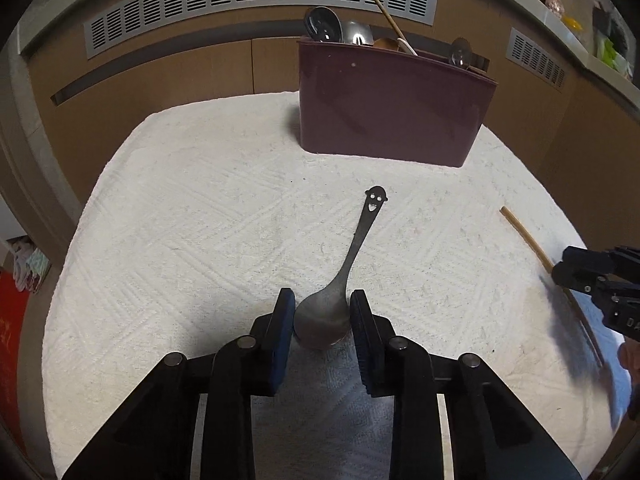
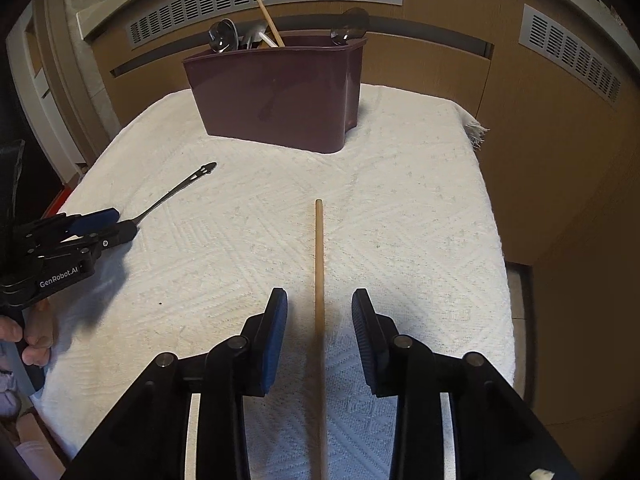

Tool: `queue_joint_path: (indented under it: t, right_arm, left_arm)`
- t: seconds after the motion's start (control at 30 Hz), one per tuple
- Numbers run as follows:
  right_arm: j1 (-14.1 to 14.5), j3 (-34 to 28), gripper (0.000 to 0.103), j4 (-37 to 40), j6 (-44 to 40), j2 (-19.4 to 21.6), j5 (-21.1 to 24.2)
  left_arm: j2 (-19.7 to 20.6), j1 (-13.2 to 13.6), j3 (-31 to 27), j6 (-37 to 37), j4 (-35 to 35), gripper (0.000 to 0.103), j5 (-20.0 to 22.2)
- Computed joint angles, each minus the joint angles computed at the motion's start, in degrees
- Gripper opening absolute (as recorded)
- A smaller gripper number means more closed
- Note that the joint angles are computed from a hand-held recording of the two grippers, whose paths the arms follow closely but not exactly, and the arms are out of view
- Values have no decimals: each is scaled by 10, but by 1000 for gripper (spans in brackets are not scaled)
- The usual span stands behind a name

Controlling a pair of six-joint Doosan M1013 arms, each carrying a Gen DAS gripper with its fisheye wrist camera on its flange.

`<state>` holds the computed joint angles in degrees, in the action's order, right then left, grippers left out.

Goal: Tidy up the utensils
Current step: 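Close the left tool on the smiley spoon bowl, then lift the smiley spoon and chopstick over the caddy and open both tools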

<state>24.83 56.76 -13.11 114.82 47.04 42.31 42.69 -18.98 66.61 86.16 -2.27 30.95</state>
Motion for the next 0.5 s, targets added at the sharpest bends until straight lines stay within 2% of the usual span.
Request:
queue_joint_path:
  t: [0.1, 0.23, 0.3, 0.33, 0.4, 0.5]
  right_arm:
    - [-3, -31, 31, 10, -16, 19, 23]
    - [-4, -59, 32, 12, -24, 37, 40]
    - [-1, -67, 22, 4, -30, 40, 51]
    - [1, -69, 4, 1, -32, 41, 56]
    - [3, -65, 5, -2, -31, 37, 53]
    - [6, -31, 5, -15, -5, 12, 5]
  left_arm:
    - [-9, 3, 13, 6, -8, 29, -25]
    - [-32, 6, 42, -5, 8, 29, -83]
    - [-43, 6, 55, -20, 30, 29, -116]
    - [-47, 5, 59, -25, 36, 29, -127]
    - [-57, 5, 68, -35, 55, 28, -152]
    - [-69, 3, 75, -38, 69, 28, -175]
